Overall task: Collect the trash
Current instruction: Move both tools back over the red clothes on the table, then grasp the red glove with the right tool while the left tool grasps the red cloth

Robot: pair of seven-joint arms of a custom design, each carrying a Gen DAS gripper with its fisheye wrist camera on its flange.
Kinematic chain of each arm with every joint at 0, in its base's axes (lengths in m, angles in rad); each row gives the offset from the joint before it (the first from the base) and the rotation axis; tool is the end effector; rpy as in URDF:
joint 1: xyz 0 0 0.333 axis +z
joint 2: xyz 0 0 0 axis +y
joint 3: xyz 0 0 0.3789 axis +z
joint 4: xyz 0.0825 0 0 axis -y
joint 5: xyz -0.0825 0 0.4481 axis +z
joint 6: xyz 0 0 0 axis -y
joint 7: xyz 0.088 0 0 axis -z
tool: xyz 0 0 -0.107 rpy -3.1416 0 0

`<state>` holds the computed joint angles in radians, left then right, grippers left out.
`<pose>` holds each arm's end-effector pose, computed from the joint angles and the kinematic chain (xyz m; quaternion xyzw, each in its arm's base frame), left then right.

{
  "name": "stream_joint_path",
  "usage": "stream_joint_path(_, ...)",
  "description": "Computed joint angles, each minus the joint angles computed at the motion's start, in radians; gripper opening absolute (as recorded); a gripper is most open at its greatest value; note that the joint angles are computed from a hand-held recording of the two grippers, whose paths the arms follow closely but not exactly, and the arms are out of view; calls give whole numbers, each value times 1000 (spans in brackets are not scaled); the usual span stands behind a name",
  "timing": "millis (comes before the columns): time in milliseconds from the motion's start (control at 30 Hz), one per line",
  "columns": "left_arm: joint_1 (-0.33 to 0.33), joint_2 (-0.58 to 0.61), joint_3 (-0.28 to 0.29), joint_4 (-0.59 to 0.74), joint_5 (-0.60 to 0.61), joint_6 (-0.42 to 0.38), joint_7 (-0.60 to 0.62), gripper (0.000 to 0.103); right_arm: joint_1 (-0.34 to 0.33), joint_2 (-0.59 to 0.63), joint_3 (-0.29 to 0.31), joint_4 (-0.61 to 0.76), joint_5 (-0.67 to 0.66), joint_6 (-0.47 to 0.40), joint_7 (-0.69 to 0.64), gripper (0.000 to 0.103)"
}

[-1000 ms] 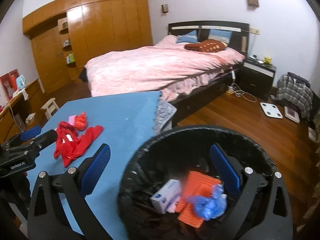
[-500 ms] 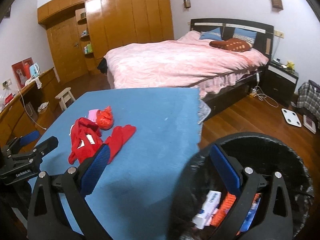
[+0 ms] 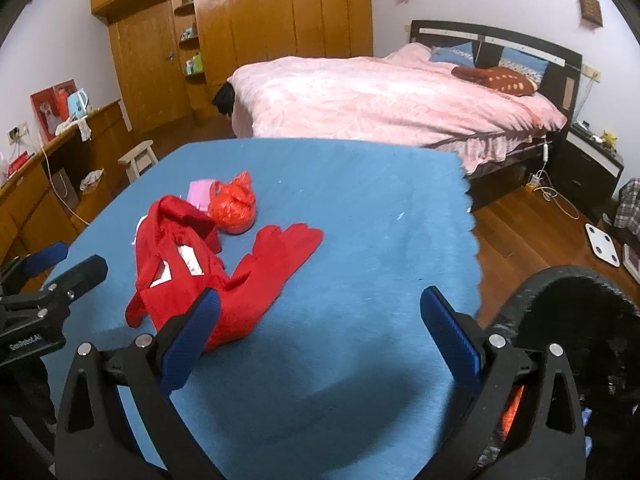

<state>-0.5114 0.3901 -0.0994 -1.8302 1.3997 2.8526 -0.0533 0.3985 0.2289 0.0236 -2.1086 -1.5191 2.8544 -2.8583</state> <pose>0.5755 -0.4589 0.3801 -0.5635 0.7043 -0.3490 0.2541 0.5620 0.3111 0.3457 -0.6352 0.6597 -0.2691 0.2981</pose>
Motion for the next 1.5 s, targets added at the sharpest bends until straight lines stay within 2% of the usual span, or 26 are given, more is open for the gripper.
stream_joint_path(233,9,18,13,7,13,15,-12,96,15,72,-15,55,62,28,-73,97)
stream_joint_path(400,14,28,17,13,12,20,-20,95,31,113,-37,80,159,69,-174,82)
stream_joint_path(533,12,34,22,19,9,27,-20,95,47,134,-55,88,260,104,-275,76)
stream_joint_path(600,11,37,23,23,6,30,-22,95,34,148,-44,89,345,133,-368,63)
stream_joint_path(633,11,40,23,25,3,33,-20,94,31,154,-41,89,378,144,-400,60)
stream_joint_path(700,10,44,25,29,-5,41,-13,91,16,162,-26,84,450,174,-473,45)
stream_joint_path(733,9,47,25,32,-12,42,-6,91,16,164,-27,81,471,184,-497,41)
stream_joint_path(867,0,55,33,42,-32,56,14,89,31,164,-41,70,544,220,-574,15)
stream_joint_path(900,-2,59,34,47,-39,60,22,87,35,161,-46,64,561,230,-589,12)
stream_joint_path(967,-13,61,40,52,-43,64,24,86,67,152,-83,52,570,249,-591,10)
stream_joint_path(1100,-28,73,50,73,-51,76,34,83,170,123,-211,26,552,285,-542,10)
stream_joint_path(1267,-46,103,57,112,-114,83,104,75,310,98,-385,0,531,308,-474,10)
stream_joint_path(1367,-66,119,76,133,-145,85,127,73,356,97,-444,-10,538,321,-466,10)
stream_joint_path(1500,-84,145,91,162,-204,78,176,66,400,101,-495,-19,570,342,-487,10)
